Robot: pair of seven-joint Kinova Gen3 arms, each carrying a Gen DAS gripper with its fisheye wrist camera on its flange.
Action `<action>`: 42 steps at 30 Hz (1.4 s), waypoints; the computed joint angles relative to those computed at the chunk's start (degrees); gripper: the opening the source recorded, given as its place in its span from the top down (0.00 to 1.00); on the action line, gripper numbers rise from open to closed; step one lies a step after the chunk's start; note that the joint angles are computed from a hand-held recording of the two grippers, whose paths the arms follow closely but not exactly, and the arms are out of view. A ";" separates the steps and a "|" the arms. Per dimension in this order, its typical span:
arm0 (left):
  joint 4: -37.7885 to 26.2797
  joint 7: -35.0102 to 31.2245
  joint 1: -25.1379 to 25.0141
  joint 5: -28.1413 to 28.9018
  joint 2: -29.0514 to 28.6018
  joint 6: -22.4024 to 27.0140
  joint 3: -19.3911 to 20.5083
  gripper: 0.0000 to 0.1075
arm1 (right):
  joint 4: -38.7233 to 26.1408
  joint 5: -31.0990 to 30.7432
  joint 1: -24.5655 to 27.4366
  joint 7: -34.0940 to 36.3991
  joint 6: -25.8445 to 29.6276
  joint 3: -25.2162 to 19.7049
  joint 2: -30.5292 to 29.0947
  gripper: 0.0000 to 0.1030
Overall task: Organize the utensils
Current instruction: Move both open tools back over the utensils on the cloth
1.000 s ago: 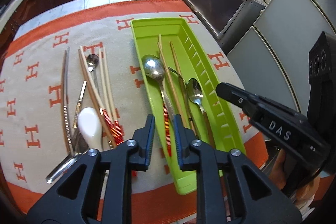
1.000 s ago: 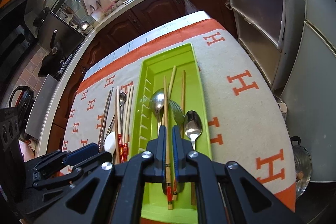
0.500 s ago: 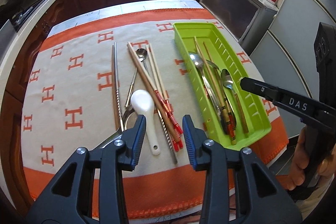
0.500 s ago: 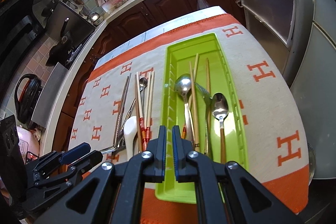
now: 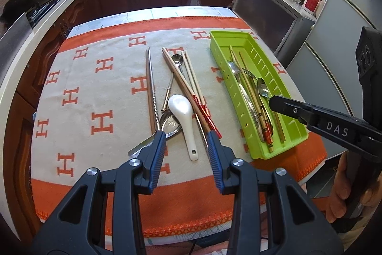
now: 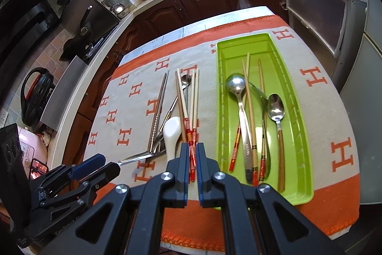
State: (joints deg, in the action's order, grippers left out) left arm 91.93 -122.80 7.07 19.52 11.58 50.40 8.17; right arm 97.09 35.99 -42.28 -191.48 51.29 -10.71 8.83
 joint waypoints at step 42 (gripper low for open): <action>-19.02 -0.85 -11.75 4.83 17.94 13.11 -0.42 0.63 | -13.44 -16.09 1.25 22.84 -3.27 6.55 15.16 0.79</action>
